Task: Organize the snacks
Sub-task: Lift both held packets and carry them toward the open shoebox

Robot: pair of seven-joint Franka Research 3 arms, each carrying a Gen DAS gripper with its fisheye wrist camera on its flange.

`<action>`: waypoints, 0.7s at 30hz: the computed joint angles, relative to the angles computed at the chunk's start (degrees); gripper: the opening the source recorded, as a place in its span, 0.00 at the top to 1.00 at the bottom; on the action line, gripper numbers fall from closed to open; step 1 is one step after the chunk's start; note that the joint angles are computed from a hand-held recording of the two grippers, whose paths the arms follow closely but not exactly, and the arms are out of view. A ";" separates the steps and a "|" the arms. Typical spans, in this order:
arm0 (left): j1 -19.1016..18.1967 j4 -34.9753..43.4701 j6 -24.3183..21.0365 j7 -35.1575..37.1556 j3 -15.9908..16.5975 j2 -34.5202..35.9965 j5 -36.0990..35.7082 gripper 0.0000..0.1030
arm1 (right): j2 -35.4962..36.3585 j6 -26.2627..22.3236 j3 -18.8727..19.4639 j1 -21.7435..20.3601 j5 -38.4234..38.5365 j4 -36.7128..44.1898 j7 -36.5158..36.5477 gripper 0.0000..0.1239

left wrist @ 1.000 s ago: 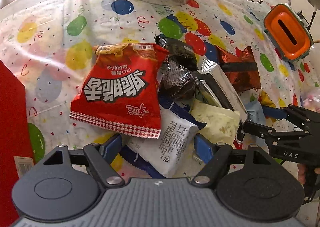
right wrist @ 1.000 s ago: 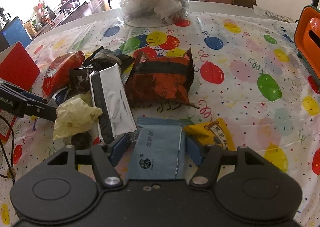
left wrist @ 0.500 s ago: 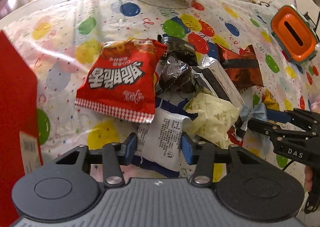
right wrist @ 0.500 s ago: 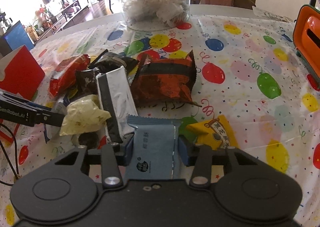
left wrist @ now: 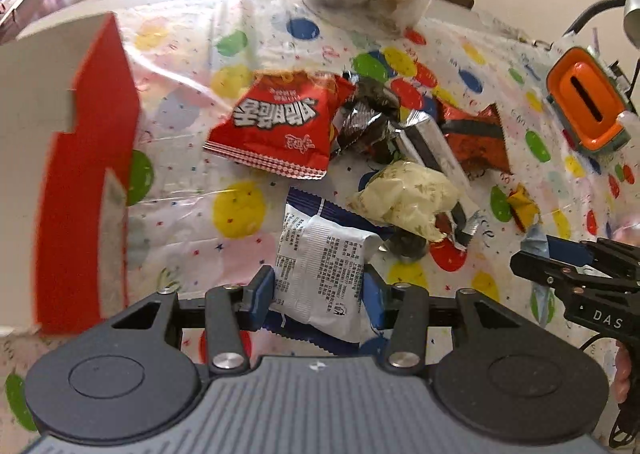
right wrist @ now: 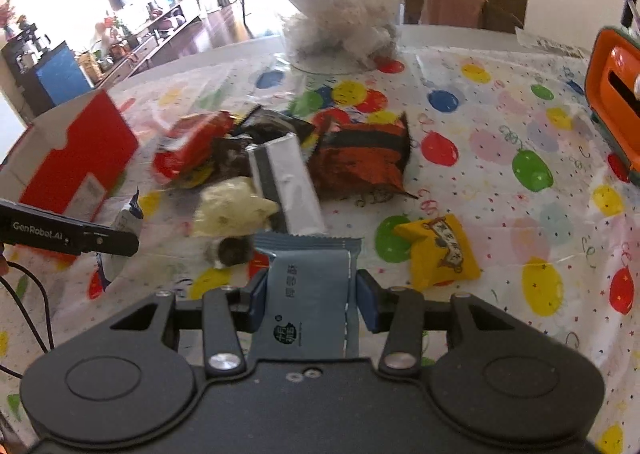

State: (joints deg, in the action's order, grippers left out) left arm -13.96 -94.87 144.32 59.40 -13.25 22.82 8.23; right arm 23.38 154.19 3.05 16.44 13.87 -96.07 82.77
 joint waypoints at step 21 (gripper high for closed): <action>4.54 -14.72 3.57 2.19 2.28 -17.73 1.44 0.58 | 4.35 -2.27 1.39 8.41 -3.83 15.38 1.20 0.65</action>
